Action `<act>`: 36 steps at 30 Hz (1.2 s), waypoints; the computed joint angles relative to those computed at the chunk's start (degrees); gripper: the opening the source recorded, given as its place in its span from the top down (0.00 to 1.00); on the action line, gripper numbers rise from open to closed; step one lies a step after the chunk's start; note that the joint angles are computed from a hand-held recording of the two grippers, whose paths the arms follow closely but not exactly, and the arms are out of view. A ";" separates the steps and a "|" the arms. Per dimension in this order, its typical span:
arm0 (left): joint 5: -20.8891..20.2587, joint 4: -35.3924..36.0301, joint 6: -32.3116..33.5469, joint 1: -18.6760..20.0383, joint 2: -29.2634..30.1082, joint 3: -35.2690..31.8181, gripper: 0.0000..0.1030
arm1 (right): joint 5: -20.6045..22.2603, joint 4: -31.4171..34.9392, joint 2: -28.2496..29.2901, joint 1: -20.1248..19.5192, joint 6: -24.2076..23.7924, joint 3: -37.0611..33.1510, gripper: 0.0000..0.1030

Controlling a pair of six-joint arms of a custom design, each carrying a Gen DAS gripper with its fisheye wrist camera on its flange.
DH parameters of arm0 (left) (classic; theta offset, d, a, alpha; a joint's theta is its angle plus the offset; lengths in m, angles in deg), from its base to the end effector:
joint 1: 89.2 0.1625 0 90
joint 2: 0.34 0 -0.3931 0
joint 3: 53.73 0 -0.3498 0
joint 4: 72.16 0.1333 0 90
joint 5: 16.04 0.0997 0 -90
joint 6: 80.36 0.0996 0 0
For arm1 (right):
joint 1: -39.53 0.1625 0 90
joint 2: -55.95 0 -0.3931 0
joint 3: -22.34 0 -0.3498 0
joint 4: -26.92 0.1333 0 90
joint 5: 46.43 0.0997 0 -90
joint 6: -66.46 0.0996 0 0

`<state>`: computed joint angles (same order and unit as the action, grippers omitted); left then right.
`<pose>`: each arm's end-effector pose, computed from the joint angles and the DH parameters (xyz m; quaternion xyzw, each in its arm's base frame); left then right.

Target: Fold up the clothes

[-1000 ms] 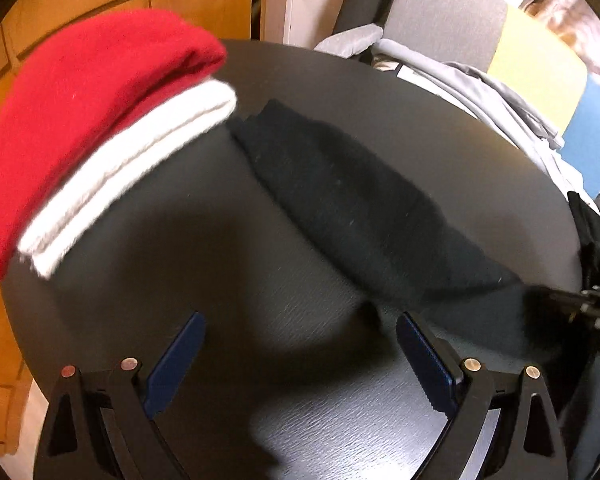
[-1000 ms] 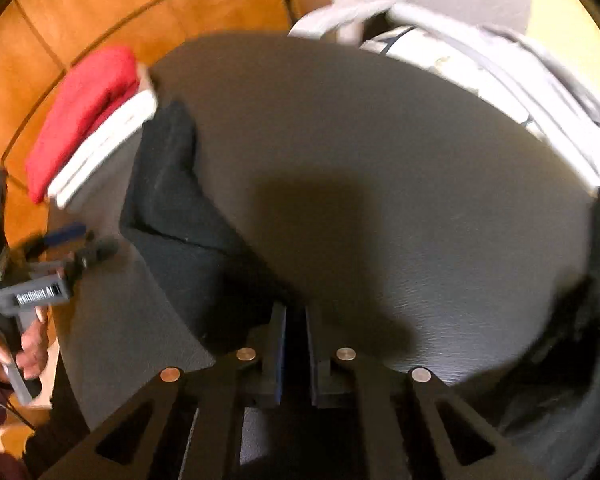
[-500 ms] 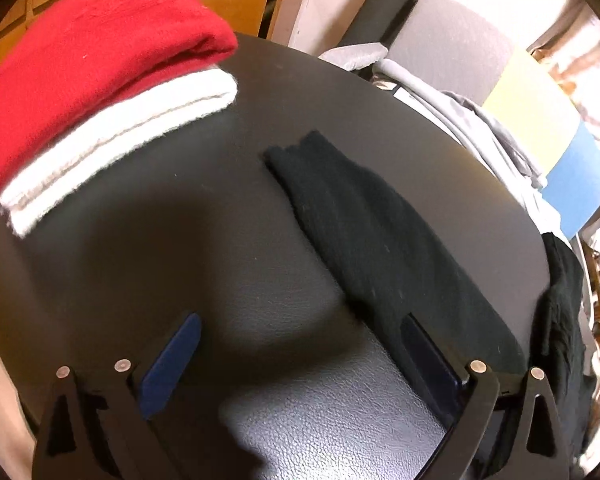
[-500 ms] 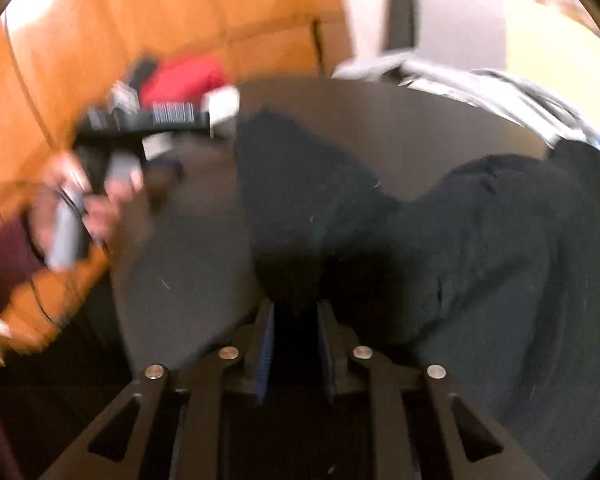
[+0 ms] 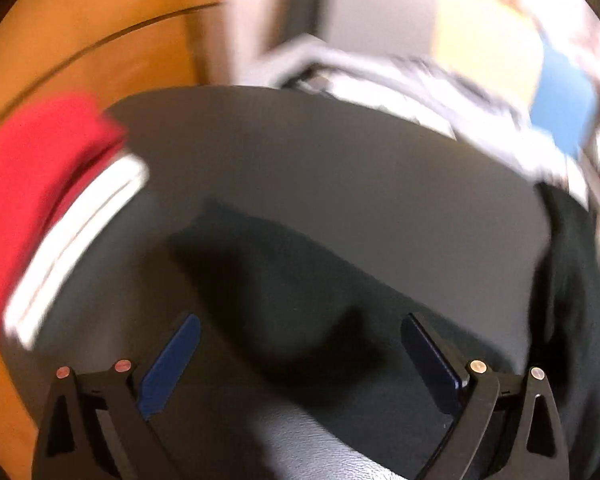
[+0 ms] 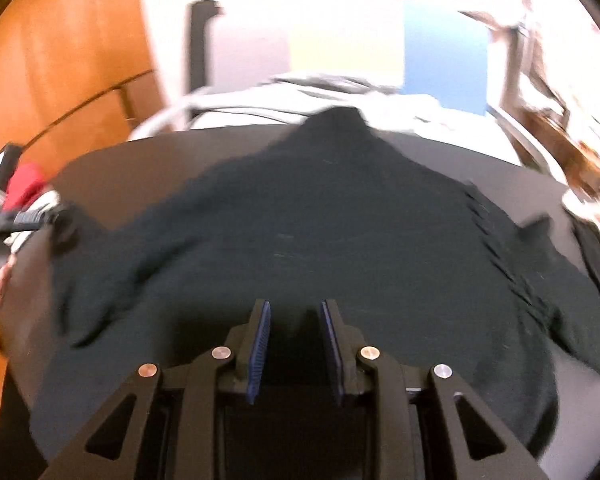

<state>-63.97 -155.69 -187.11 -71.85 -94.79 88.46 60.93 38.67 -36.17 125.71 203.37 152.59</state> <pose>-0.1342 -0.2515 0.1714 -0.0873 0.8423 -0.3173 0.4269 0.0870 -0.2520 0.2024 0.2633 -0.8920 0.2546 0.2650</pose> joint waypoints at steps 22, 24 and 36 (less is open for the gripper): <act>1.37 20.91 -5.42 9.78 -6.65 -4.65 0.98 | -18.61 4.19 -4.86 -17.62 3.06 1.91 0.74; 0.82 10.90 1.91 7.66 -10.59 -1.87 0.79 | -18.22 3.94 -5.14 -17.38 2.98 2.20 0.74; 2.20 -13.46 19.93 -0.59 11.93 1.09 0.82 | -23.78 5.38 -6.24 -21.92 2.59 3.11 0.74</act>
